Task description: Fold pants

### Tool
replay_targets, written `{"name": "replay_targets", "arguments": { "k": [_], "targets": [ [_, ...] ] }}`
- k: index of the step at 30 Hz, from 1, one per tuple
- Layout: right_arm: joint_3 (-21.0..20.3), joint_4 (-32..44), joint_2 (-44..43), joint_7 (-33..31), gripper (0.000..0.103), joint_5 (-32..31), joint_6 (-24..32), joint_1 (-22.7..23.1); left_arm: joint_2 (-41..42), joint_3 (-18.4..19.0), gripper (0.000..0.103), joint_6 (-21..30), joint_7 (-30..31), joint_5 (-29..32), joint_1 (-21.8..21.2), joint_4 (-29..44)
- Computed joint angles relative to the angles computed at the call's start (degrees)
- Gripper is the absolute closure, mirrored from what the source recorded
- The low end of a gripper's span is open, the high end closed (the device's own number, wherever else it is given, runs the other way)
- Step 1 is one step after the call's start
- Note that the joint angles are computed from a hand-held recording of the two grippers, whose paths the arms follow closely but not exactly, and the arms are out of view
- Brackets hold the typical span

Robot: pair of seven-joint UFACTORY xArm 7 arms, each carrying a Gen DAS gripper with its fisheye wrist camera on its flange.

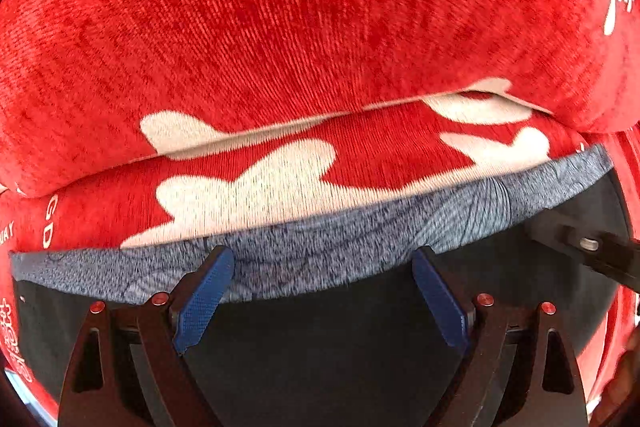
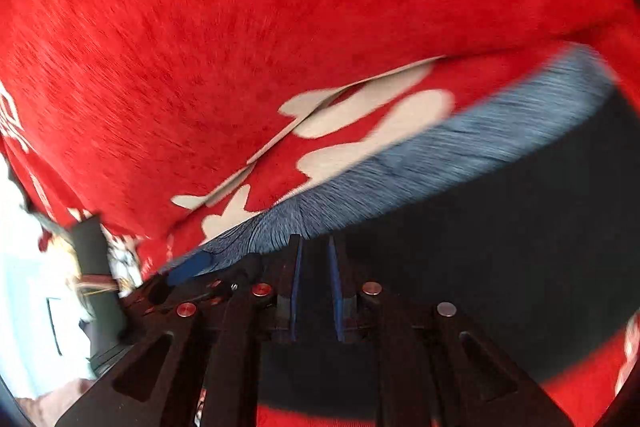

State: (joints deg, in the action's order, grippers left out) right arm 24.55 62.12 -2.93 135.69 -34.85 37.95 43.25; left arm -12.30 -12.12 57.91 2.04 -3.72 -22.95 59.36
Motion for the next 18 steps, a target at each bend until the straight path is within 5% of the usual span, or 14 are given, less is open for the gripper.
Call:
{"name": "replay_targets", "arguments": {
  "k": [3,7,9,14,18],
  "targets": [
    [0.9,-3.8,-4.1,4.9,0.103,0.6,5.9,0.0,2.0,-0.6,0.011,-1.1,-1.9,1.4,-0.1,1.1],
    [4.8,-7.1,-14.0,9.7,0.103,11.4,22.4,0.6,0.5,0.1,0.011,1.8,-3.1,4.3,1.0,2.8],
    [6.2,-6.9,-17.2,9.0,0.090,15.3,24.8,1.0,-2.6,1.1,0.011,4.0,-1.7,3.3,1.4,2.0],
    [12.8,3.4,-8.7,4.0,0.089,10.4,22.0,-0.7,-10.6,0.9,0.011,9.9,1.9,2.0,1.3,-2.6],
    [12.2,13.5,5.8,-3.8,0.090,6.6,18.6,2.9,-12.9,-2.3,0.011,12.6,-0.8,1.9,-0.2,-6.1]
  ]
}}
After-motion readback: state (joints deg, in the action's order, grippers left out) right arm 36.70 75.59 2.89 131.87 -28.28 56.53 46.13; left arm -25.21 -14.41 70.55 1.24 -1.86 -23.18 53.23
